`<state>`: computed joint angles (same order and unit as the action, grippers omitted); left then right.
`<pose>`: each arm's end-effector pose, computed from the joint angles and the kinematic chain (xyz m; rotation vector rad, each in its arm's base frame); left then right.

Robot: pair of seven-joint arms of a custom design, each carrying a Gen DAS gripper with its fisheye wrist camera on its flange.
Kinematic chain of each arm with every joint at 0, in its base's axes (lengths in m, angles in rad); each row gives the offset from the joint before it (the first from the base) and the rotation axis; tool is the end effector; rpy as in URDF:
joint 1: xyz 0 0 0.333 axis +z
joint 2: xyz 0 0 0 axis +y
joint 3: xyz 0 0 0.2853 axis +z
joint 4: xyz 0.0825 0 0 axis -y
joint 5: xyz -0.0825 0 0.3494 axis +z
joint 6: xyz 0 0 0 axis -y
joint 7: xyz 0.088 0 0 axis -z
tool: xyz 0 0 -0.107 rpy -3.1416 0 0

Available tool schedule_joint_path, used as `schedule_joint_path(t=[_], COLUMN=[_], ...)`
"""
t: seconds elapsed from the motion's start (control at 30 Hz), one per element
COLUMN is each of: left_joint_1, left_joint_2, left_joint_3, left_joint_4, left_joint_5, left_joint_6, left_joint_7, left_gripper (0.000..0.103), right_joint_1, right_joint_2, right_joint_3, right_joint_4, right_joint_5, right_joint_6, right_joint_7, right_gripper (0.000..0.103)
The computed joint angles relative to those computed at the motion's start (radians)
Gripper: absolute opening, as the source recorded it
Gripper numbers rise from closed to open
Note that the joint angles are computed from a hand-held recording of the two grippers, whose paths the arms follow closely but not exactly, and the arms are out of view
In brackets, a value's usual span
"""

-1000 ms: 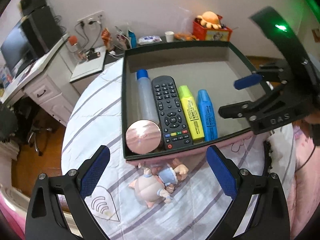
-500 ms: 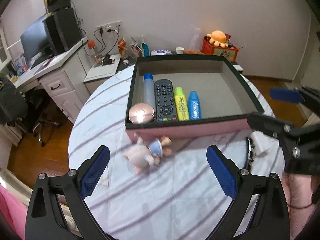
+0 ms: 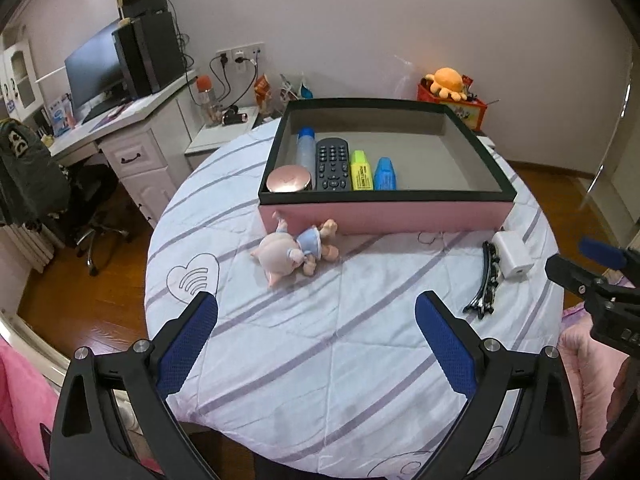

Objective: Organize rigid objects
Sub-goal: 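Withdraw the right gripper and move it to the white power bank, then close the right gripper on the white power bank and lift it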

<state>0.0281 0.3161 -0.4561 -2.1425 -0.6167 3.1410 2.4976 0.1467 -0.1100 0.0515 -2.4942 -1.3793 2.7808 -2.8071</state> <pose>0.5480 -0.1812 0.3323 -1.1499 2.3697 -0.8485 0.4296 0.1308 0.3386 -1.3368 2.1697 -0.7907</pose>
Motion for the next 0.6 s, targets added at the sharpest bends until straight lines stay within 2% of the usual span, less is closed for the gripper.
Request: schedule_joint_path(t=[0.1, 0.2, 0.33, 0.43, 0.6], left_joint_1=[0.014, -0.012, -0.068, -0.076, -0.071], left_joint_2=[0.003, 0.011, 0.025, 0.038, 0.059], left_joint_3=[-0.019, 0.009, 0.075, 0.091, 0.091], left_joint_4=[-0.011, -0.013, -0.005, 0.007, 0.031], left_joint_5=[-0.006, 0.025, 0.092, 0.125, 0.162], left_joint_6=[0.014, 0.011, -0.003, -0.011, -0.022], left_joint_7=[0.011, -0.008, -0.066, -0.094, -0.122], left_gripper=[0.101, 0.101, 0.101, 0.101, 0.101], right_joint_1=[-0.012, -0.015, -0.018, -0.013, -0.028], right_joint_2=[0.021, 0.045, 0.102, 0.133, 0.192], right_joint_3=[-0.013, -0.019, -0.036, -0.047, -0.081], right_joint_4=[-0.022, -0.022, 0.002, 0.019, 0.060], right_joint_5=[0.001, -0.012, -0.038, -0.014, -0.043], right_joint_6=[0.013, 0.018, 0.008, -0.044, 0.009], right_joint_7=[0.036, 0.063, 0.096, 0.087, 0.101], right_gripper=[0.083, 0.083, 0.083, 0.083, 0.082])
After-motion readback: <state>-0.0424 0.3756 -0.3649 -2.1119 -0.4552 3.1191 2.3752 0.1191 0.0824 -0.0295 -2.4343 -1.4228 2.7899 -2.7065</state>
